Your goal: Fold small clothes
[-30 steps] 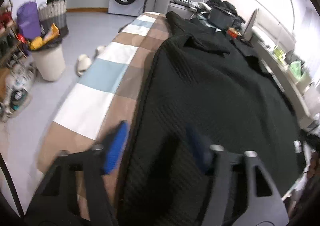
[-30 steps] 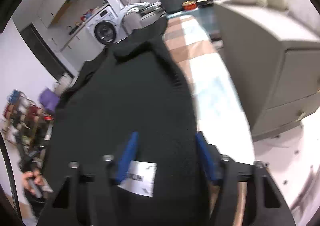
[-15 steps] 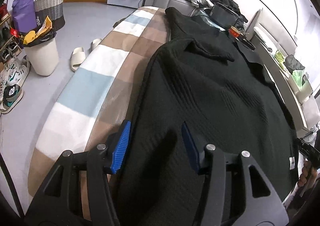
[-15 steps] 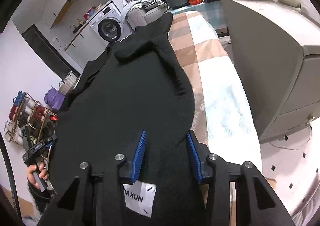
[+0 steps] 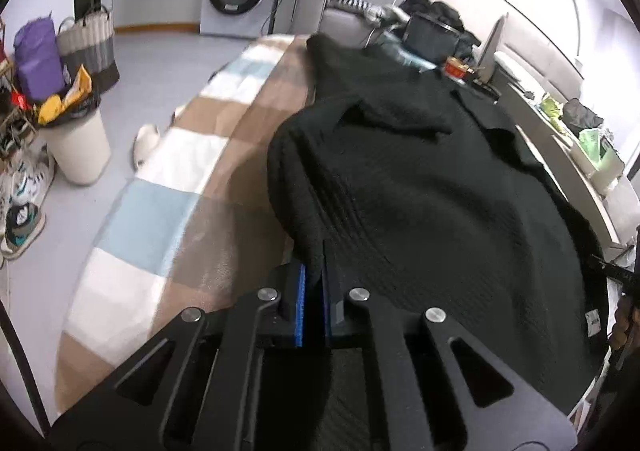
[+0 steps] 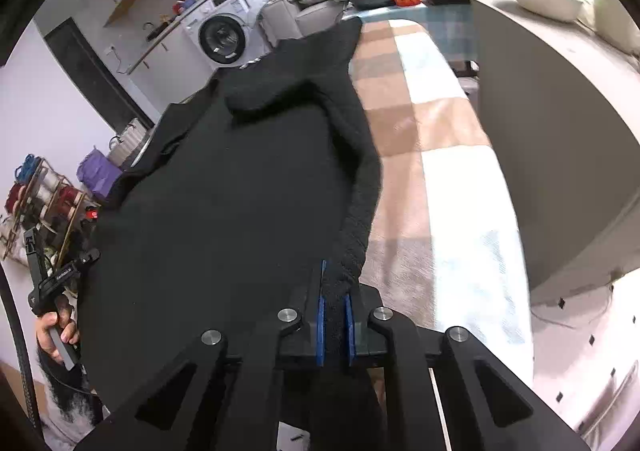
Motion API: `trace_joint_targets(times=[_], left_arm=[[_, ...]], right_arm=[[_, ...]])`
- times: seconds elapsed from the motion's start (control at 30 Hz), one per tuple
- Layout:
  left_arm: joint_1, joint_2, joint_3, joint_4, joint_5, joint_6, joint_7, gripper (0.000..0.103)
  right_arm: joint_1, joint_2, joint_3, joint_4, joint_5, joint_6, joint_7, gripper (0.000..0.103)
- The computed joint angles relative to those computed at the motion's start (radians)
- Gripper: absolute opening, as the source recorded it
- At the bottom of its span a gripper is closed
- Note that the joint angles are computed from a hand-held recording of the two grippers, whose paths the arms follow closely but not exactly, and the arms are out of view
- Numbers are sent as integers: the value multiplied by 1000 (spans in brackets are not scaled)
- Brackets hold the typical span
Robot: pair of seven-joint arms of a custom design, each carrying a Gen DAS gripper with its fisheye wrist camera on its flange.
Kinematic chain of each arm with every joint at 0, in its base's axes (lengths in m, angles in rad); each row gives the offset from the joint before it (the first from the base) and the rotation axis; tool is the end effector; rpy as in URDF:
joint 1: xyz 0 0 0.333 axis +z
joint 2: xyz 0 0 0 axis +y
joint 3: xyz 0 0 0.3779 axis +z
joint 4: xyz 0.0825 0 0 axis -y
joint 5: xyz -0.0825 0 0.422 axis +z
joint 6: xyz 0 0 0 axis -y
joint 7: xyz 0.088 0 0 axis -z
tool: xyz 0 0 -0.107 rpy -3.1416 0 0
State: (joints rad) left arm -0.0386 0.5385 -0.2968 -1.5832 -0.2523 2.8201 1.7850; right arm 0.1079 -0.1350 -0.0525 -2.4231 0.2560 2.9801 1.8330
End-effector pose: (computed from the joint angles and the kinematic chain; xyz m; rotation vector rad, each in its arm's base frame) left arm 0.7747 -0.2040 0.4502 -1.6716 2.1349 -1.0248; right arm 0.5379 0.0114 0.4752 -1.3222 2.0998 -0.3802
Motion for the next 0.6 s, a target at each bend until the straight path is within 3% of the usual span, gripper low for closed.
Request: trace_joint_targets(times=[0.13,0.2,0.3,0.37,0.43,0.5,0.6], left_arm=[[80,-80,-71,-126,-68,73,97,3],[150,-122,-135,-191,-147,85,179,3],[203,-161,-177,-243,-255,61,282,4],[183,-170,-150,-248,-276,50,296,4],[153,-180,-111,-253,-286,38,286,8],[129,-193,-73,-263,-288,21,267,17],[135,-225,-60,-302,-337,26,303,35]], right_arm=[[42,-85,-11,-71,39,26,-65,6],[49,-140,-8,-118,44,27,-53,6],[69,-219,-13,-191,59,56,-31,6],[59,-226,-6,-202,49,62,6,7],[79,-214,-39,-185,68,9,22,13],[99,-210,-79,-163,104,-76,13,13],[87,-250,-77,-183,104,-123,-20,16]])
